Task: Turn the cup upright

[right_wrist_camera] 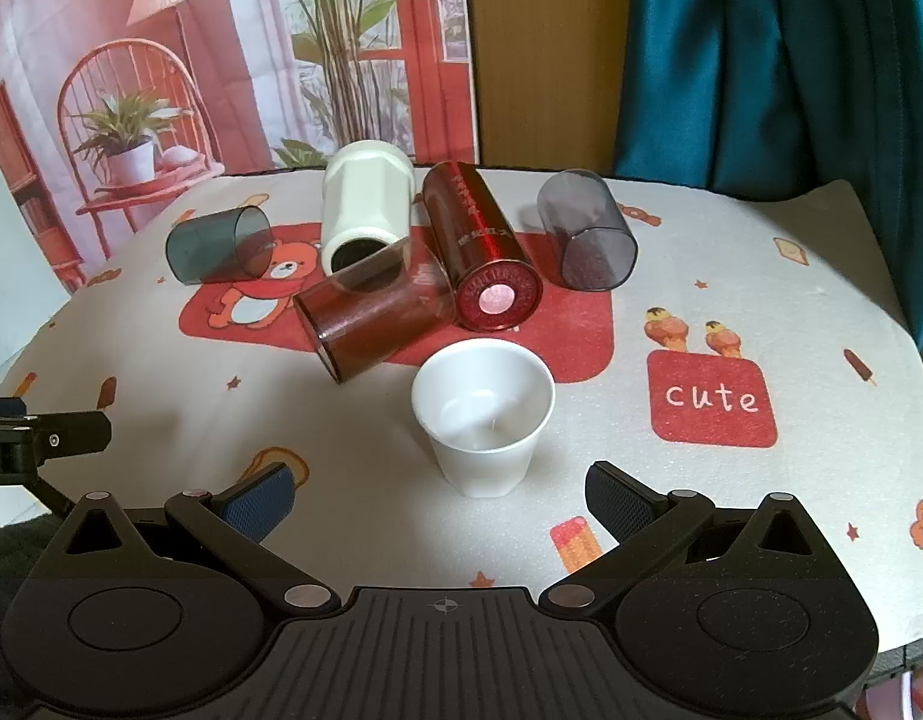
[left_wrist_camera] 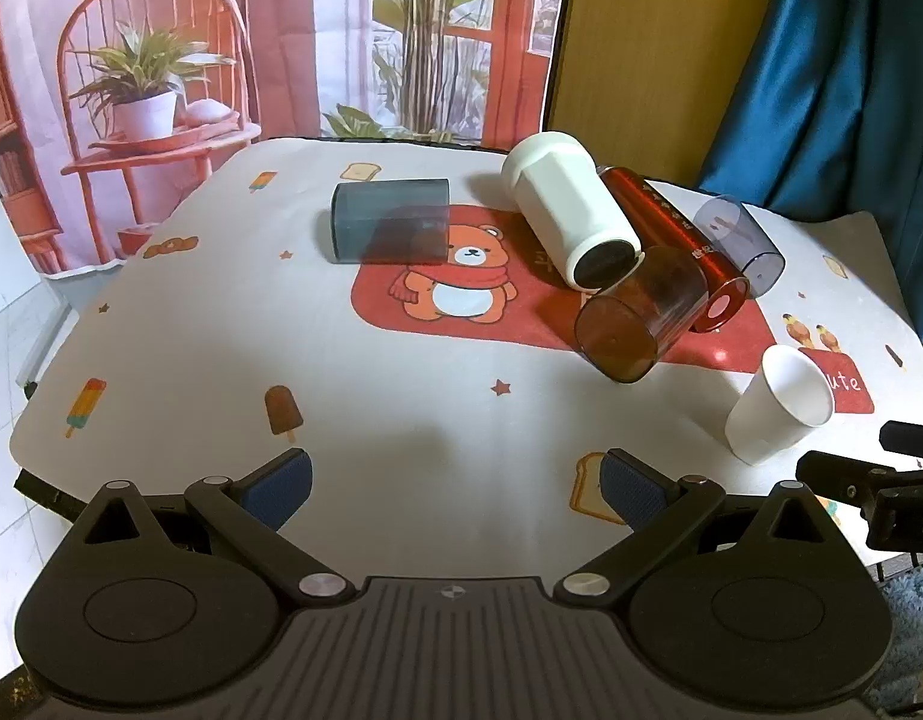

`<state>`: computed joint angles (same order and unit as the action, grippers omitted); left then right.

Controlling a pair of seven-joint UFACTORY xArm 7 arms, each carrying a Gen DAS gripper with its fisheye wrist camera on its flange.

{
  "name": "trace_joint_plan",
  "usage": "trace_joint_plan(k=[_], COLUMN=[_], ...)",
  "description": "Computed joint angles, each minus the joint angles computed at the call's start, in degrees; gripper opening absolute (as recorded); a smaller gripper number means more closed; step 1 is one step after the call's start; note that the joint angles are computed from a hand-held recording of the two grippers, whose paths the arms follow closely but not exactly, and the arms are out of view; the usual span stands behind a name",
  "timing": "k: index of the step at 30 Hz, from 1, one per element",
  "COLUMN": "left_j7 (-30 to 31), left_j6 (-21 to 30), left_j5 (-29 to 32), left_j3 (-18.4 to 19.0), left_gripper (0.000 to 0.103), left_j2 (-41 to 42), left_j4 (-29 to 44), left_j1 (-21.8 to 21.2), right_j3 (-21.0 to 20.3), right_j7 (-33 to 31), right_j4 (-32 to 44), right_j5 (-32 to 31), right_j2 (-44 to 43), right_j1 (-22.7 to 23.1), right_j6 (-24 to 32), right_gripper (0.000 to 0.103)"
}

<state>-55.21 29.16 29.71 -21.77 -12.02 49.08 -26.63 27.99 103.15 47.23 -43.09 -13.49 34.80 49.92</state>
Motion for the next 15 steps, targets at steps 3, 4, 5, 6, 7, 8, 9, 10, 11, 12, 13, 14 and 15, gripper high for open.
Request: trace_joint_plan(k=[3,4,5,6,7,8,9,10,11,12,13,14,15], left_j7=[-0.03,-0.18,-0.23,-0.31,-0.39,-0.48,-0.46,-0.46,-0.37,-0.3,-0.3,-0.4,-0.3], left_j6=[-0.07,0.1,0.15,0.18,0.21,0.26,0.24,0.24,0.23,0.26,0.33,0.33,0.35], left_j5=[-0.14,-0.13,-0.14,-0.12,-0.09,-0.06,-0.03,-0.03,-0.07,-0.11,-0.1,-0.05,-0.11], left_j3=[0.05,-0.02,-0.01,0.0,0.0,-0.02,0.01,0.03,0.07,0.1,0.09,0.07,0.1], left_gripper=[0.103,0.103,0.103,0.103,0.103,0.103,0.103,0.103,0.103,0.103,0.103,0.103,0.103], left_j2=[0.02,0.05,0.09,0.11,0.13,0.18,0.16,0.16,0.17,0.17,0.22,0.2,0.23], left_j4=[-0.04,0.05,0.08,0.09,0.13,0.22,0.19,0.19,0.18,0.19,0.25,0.24,0.28], left_j1=[-0.02,-0.02,-0.02,-0.02,-0.02,-0.03,-0.06,-0.07,-0.1,-0.12,-0.13,-0.13,-0.16], right_j3=[-0.12,-0.12,-0.12,-0.13,-0.13,-0.13,-0.06,0.01,-0.02,0.04,0.03,0.0,-0.05], right_j7=[-0.2,-0.24,-0.36,-0.42,-0.47,-0.54,-0.47,-0.38,-0.4,-0.35,-0.31,-0.3,-0.32], right_j4=[-0.24,-0.24,-0.25,-0.28,-0.32,-0.41,-0.4,-0.36,-0.43,-0.38,-0.44,-0.58,-0.73], right_j5=[0.02,0.01,0.1,0.15,0.19,0.23,0.2,0.17,0.17,0.16,0.15,0.16,0.18], right_j2=[-0.24,-0.25,-0.27,-0.3,-0.35,-0.42,-0.41,-0.37,-0.43,-0.39,-0.41,-0.51,-0.61], right_j1=[-0.06,-0.11,-0.11,-0.13,-0.16,-0.18,-0.22,-0.24,-0.27,-0.28,-0.3,-0.31,-0.35], right_j6=[-0.18,-0.17,-0.19,-0.24,-0.29,-0.34,-0.31,-0.28,-0.32,-0.28,-0.34,-0.42,-0.54], right_gripper=[0.103,0.103,0.103,0.103,0.103,0.103,0.103,0.103,0.103,0.103,0.103,0.103,0.103])
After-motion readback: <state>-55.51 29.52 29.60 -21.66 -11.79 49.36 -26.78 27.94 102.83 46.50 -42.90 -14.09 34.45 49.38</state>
